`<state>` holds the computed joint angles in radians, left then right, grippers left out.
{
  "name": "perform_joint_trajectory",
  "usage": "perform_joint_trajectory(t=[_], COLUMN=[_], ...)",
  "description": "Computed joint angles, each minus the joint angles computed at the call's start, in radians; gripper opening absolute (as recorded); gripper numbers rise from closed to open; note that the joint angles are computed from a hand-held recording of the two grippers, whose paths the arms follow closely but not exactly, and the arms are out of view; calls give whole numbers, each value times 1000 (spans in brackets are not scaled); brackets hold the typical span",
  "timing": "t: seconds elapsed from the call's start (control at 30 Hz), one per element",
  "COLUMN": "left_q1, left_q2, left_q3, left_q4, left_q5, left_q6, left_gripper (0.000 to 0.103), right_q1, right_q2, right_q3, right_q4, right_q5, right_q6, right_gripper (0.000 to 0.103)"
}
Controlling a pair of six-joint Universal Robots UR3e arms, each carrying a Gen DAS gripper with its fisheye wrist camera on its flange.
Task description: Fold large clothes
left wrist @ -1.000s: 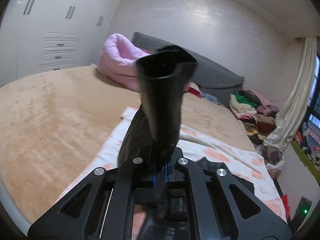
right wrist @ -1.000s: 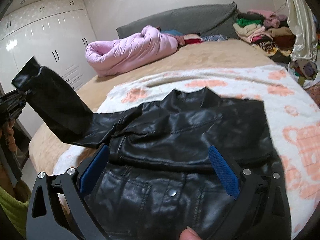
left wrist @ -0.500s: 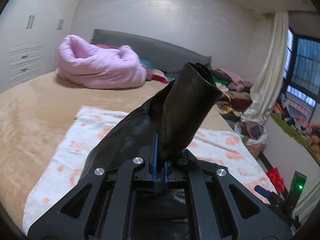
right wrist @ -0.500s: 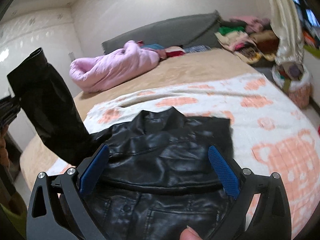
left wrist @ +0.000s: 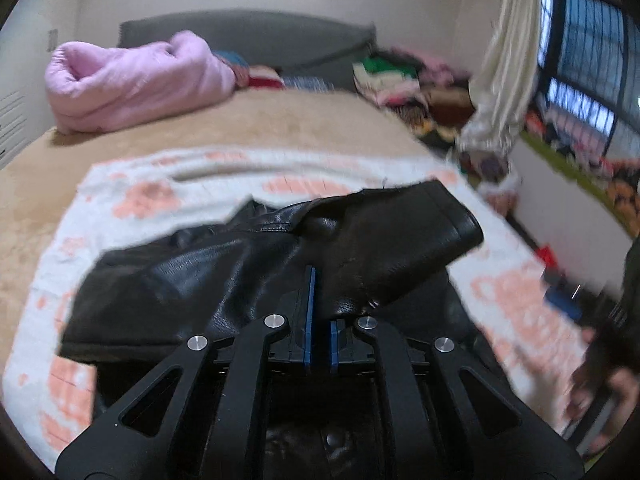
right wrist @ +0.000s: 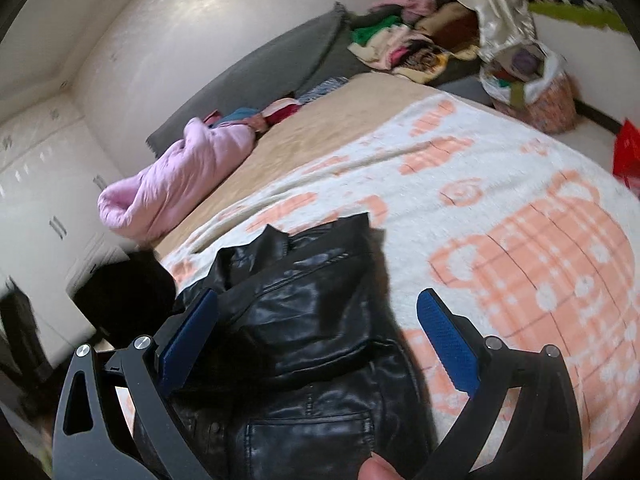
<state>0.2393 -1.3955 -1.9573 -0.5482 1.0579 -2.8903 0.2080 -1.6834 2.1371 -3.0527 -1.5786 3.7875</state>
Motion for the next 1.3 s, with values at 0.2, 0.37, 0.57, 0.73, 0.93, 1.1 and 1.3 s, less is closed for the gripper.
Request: perform_joint_trajectory(t=[0.2,0.37,0.57,0.73,0.93,1.1,1.3], left_q1=[-139,-206,-189,-107,135,410,646], left_q2=[-105,-155,-111,19,235,339,293], left_q3=[-100,-156,-254,-315,-341,-294,-194], left_q4=[138,230,262,163,-92,-306,-371], left_q5=[167,296,274,157,-24,-172,-255], left_q6=[67,130,193,270,391,493,494], left_gripper=[7,36,75,82,88,92,93], right_q1=[-39,-50,-65,-42,3,48,111], right_q2=[3,67,188,311,443,501,407], right_q3=[16,1,-42,-127,-279,-381,-533], right_q4=[22,-7,-54,-74,-11,-21,77], right_q5=[70,180,374,483,487,428,306], right_q6=[4,-7,-14,-3,7,-3,-201], right_gripper=[99,99,96,75,59,4,1])
